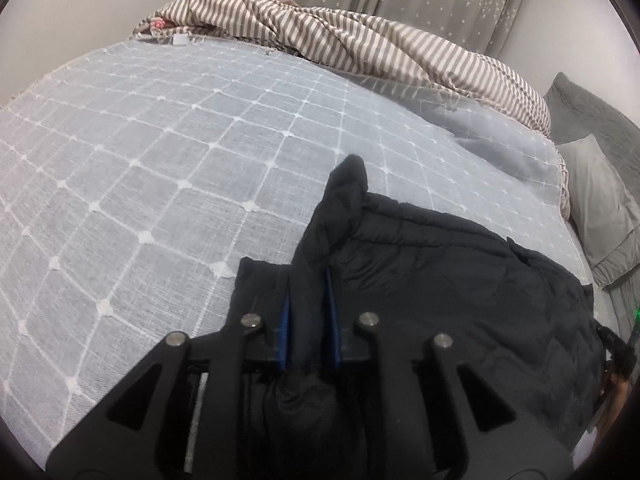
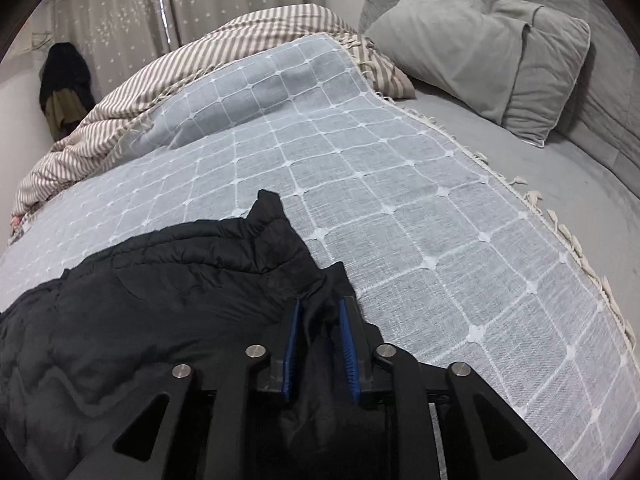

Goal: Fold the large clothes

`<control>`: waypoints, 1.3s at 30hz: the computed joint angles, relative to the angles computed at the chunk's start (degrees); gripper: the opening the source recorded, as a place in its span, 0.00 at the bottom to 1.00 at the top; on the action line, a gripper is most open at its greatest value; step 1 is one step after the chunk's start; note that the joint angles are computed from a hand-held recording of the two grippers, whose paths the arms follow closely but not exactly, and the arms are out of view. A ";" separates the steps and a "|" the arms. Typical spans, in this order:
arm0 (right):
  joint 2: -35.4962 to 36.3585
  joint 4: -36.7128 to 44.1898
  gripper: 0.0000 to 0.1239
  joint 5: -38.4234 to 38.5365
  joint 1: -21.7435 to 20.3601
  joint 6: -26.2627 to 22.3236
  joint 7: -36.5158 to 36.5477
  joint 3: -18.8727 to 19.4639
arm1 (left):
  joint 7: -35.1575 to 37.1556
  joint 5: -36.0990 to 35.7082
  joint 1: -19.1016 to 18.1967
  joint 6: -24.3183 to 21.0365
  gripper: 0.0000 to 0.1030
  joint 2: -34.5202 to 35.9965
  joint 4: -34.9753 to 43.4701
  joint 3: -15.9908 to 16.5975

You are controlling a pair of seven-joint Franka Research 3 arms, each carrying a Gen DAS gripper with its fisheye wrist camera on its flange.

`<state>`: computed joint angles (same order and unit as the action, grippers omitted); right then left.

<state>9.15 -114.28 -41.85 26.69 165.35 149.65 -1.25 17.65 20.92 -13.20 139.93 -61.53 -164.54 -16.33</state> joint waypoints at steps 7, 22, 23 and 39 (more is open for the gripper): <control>-4.76 -0.20 0.25 -12.05 -0.28 -2.61 9.86 1.63 | 0.77 4.58 0.48 -1.53 0.56 -0.45 4.99 -3.63; 0.26 -0.78 0.51 10.63 -1.36 3.68 -16.22 5.47 | 7.40 -0.85 -0.41 6.12 0.78 11.34 3.43 3.06; 0.00 -1.48 0.51 12.77 -1.65 3.67 -16.73 4.78 | 7.26 -1.04 0.09 5.88 0.78 10.27 2.67 3.04; -13.49 -10.38 0.62 17.03 -5.96 -1.34 -10.79 8.69 | 1.83 -9.27 -8.23 -13.53 0.99 -6.32 2.96 -0.26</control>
<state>-4.33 -124.66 -24.82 20.73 164.01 138.85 7.43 19.48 11.65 -21.43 126.40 -67.85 -161.58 -16.59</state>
